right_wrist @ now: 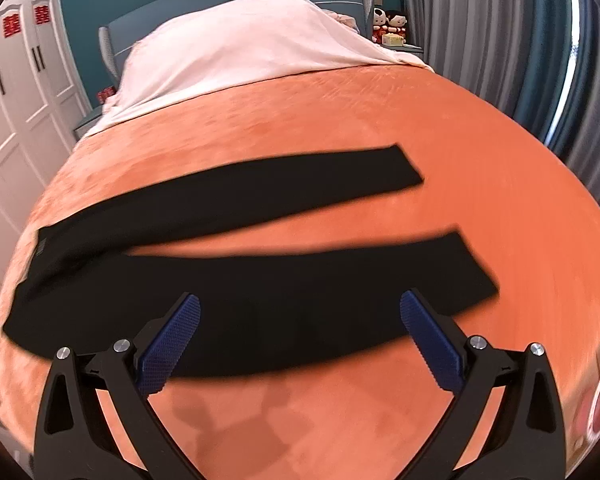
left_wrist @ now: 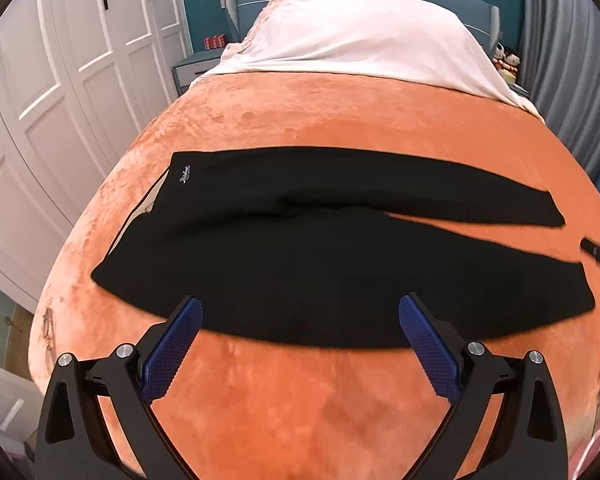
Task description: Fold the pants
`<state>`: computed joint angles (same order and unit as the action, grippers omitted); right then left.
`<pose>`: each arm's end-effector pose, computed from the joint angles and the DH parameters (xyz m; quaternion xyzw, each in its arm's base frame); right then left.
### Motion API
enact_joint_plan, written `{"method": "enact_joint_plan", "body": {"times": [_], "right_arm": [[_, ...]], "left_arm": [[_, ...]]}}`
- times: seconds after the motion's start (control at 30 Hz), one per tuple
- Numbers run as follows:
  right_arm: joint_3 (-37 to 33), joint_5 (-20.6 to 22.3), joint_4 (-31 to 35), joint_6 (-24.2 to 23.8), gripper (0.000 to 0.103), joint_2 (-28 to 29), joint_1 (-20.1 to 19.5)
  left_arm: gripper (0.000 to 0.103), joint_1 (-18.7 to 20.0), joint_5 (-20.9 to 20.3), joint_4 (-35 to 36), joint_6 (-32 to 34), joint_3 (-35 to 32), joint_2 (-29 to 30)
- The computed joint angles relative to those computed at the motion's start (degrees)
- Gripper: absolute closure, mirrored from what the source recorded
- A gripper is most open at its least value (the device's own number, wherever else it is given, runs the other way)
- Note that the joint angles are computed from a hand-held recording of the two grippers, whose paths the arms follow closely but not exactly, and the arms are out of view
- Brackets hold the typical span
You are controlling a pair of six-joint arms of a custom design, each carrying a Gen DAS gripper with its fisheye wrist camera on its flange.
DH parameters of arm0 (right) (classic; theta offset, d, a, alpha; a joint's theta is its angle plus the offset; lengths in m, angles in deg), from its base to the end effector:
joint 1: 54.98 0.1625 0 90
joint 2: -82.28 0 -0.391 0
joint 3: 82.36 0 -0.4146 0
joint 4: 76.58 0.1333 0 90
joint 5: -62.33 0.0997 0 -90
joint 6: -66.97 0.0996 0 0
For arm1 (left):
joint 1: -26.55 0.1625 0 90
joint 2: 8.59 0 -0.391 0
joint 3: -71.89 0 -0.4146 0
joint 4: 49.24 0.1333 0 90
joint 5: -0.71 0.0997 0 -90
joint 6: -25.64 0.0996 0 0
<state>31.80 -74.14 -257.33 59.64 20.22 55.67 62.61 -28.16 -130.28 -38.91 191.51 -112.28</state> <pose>0.2542 -0.5012 0.1895 0.0829 -0.8730 0.3452 0.3345 -0.1744 -0.3998 0.3430 0.0314 0.8474 -0.3318 0.4134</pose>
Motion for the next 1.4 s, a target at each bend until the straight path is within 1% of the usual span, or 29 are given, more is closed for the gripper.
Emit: {"method": "enact_joint_plan", "body": {"times": [0.07, 0.1, 0.13, 0.17, 0.2, 0.27, 0.33, 0.4, 0.5, 0.57, 0.7, 0.73, 0.8, 0.87, 0.9, 0.93, 0.97, 1.03, 1.07, 1.1, 1.13, 1.17, 1.2, 1.23, 1.27, 1.3, 1.33, 1.37, 1.4], "right_arm": [[-6.7, 0.8, -0.3, -6.8, 0.005, 3.4, -4.3], [-9.3, 1.5, -0.8, -9.3, 0.005, 4.9, -5.9], [-12.7, 2.2, -0.1, -11.2, 0.005, 6.6, -7.7], [-16.0, 2.2, 1.3, -11.8, 0.005, 8.1, -9.2], [-19.3, 3.0, 2.9, -11.5, 0.005, 9.6, -10.9], [-25.1, 6.8, 7.9, -9.0, 0.005, 11.5, -14.2], [-29.6, 8.4, 9.8, -7.5, 0.005, 13.7, -16.3], [-33.7, 9.8, 11.6, -6.4, 0.005, 15.8, -17.8], [-39.1, 12.3, 16.1, -5.5, 0.005, 18.6, -19.6], [-40.8, 12.5, 17.5, -5.3, 0.005, 19.7, -20.0], [-46.8, 13.4, 23.6, -3.7, 0.005, 23.4, -21.3], [-47.8, 13.1, 24.1, -3.8, 0.005, 24.3, -21.4], [-47.5, 12.2, 22.3, -5.5, 0.005, 24.9, -21.3], [-47.3, 10.8, 20.6, -8.0, 0.013, 25.5, -21.0], [-47.3, 10.0, 20.1, -8.7, 0.023, 25.7, -20.9], [-46.6, 9.9, 19.0, -9.5, 0.037, 25.4, -20.9], [-45.7, 10.5, 18.3, -9.5, 0.046, 24.8, -21.1], [-44.6, 12.0, 18.5, -9.0, 0.077, 23.6, -21.3], [-44.1, 12.9, 18.9, -8.8, 0.081, 23.0, -21.4], [-43.9, 12.9, 19.2, -9.3, 0.086, 22.9, -21.1], [-43.8, 11.8, 18.7, -10.4, 0.087, 23.2, -20.6], [-44.2, 10.2, 18.2, -11.8, 0.088, 23.9, -20.1], [-44.0, 9.8, 18.2, -11.9, 0.088, 24.0, -19.9], [-44.1, 9.5, 18.1, -11.4, 0.088, 24.1, -19.7], [-44.0, 9.3, 17.8, -10.9, 0.088, 24.2, -19.5], [-43.9, 9.3, 17.7, -10.0, 0.088, 24.2, -19.4], [-43.7, 9.2, 17.3, -9.3, 0.088, 24.2, -19.3], [-43.4, 9.1, 17.0, -8.6, 0.089, 24.2, -19.1], [-43.1, 9.1, 16.8, -8.0, 0.089, 24.1, -19.0]], "left_arm": [[0.006, 2.3, 1.1, -3.8, 3.4, -0.2, 1.9], [0.006, 4.0, 0.9, -7.3, 6.6, -0.3, 3.2], [0.006, 5.3, 0.5, -9.3, 8.6, -0.7, 4.3], [0.006, 7.4, -0.5, -12.0, 11.4, -1.6, 6.3], [0.006, 8.6, -0.9, -13.7, 12.9, -1.9, 7.3], [0.006, 11.1, -1.1, -17.0, 15.5, -2.8, 9.9], [0.006, 12.9, -1.4, -19.2, 17.4, -3.1, 11.3], [0.006, 15.0, -2.3, -19.5, 18.3, -4.6, 13.4], [0.006, 18.0, -3.7, -22.5, 21.8, -6.3, 15.8], [0.006, 19.3, -3.1, -22.7, 22.3, -7.5, 16.7], [0.006, 23.2, -1.6, -25.7, 26.0, -10.4, 17.4], [0.006, 24.1, -1.2, -27.1, 27.2, -10.9, 17.3], [0.006, 27.2, 0.0, -30.9, 31.1, -13.8, 18.1], [0.006, 30.1, 0.9, -33.5, 34.3, -17.3, 19.6], [0.006, 32.3, 2.5, -33.7, 35.3, -20.6, 21.2], [0.006, 33.9, 3.9, -34.2, 36.1, -23.2, 22.5], [0.006, 35.6, 5.6, -35.3, 37.3, -25.9, 23.9], [0.006, 39.1, 10.1, -37.1, 40.0, -32.6, 27.9], [0.006, 40.5, 11.8, -38.0, 41.2, -35.5, 29.8], [0.006, 42.3, 12.0, -40.4, 44.6, -39.7, 32.4], [0.006, 43.6, 11.2, -40.3, 46.0, -42.9, 34.1], [0.006, 45.5, 8.3, -37.9, 45.8, -47.5, 36.3], [0.006, 46.8, 4.9, -35.1, 45.5, -50.5, 37.4], [0.007, 48.1, 2.5, -31.6, 44.5, -53.8, 39.0], [0.012, 48.7, 1.7, -27.5, 42.6, -56.2, 40.3], [0.03, 49.3, 1.6, -25.3, 42.1, -58.1, 41.7], [0.039, 49.6, -0.2, -25.5, 42.9, -58.7, 42.1], [0.066, 49.9, -3.3, -27.4, 44.8, -58.9, 42.1], [0.074, 49.8, -5.6, -28.7, 45.3, -58.9, 41.9]]}}
